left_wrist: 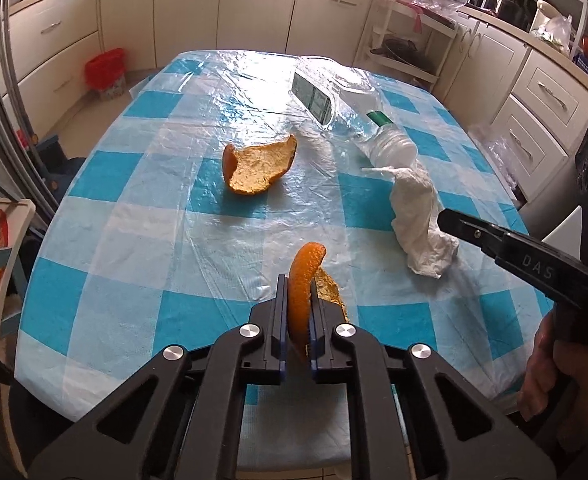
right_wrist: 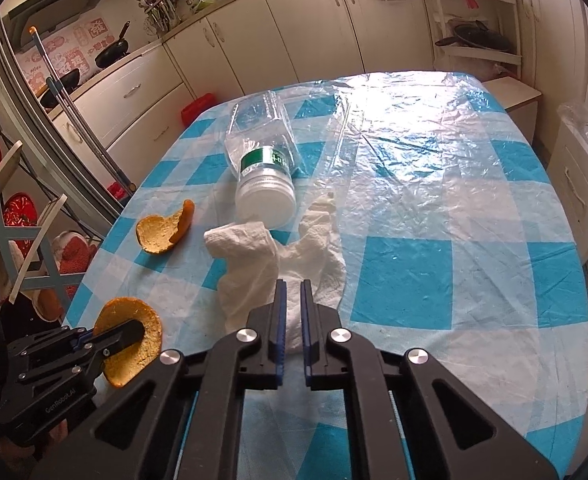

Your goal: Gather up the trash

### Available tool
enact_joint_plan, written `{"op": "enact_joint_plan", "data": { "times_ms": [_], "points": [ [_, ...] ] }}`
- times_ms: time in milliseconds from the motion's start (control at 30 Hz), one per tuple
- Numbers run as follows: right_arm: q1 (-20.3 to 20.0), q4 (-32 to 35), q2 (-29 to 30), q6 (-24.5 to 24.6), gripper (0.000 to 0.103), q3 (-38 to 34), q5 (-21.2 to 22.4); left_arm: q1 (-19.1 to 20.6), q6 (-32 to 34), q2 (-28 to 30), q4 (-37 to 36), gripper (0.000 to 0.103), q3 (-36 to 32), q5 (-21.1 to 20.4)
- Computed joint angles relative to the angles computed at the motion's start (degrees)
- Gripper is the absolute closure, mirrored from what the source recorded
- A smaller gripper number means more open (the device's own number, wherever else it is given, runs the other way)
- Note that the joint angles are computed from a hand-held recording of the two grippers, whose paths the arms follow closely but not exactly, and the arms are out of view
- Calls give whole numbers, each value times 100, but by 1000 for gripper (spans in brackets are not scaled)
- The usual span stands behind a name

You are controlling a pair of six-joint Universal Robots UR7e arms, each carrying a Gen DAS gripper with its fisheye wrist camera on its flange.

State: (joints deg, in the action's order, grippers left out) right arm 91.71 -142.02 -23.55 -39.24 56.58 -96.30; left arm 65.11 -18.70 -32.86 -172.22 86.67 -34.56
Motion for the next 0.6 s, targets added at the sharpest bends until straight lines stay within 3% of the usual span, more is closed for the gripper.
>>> {"op": "enact_joint_plan", "data": {
  "times_ms": [100,233,367,400,467,533,600],
  "points": [
    [11,-131,14,69,38,37,12,20,77,-10,-160,96,-17,51],
    [71,-433,53,-70,33,95,-2,97,14,-37,-153,96,-81,6],
    [119,-281,248,-13,33,-161,-248,145,-68,-5,-103,96,-138,-49],
    [124,-248,265,-38,37,-189,-261,152,-67,8,-106,96,-152,-60],
    [142,-268,284,-161,55,-191,-324,154,-61,47,-114,96,-183,-68],
    [164,-306,287,-296,79,-155,-388,165,-67,77,-105,96,-226,-84],
    [161,-245,271,-352,86,-130,-366,173,-85,98,-88,96,-268,-106]
  ]
}}
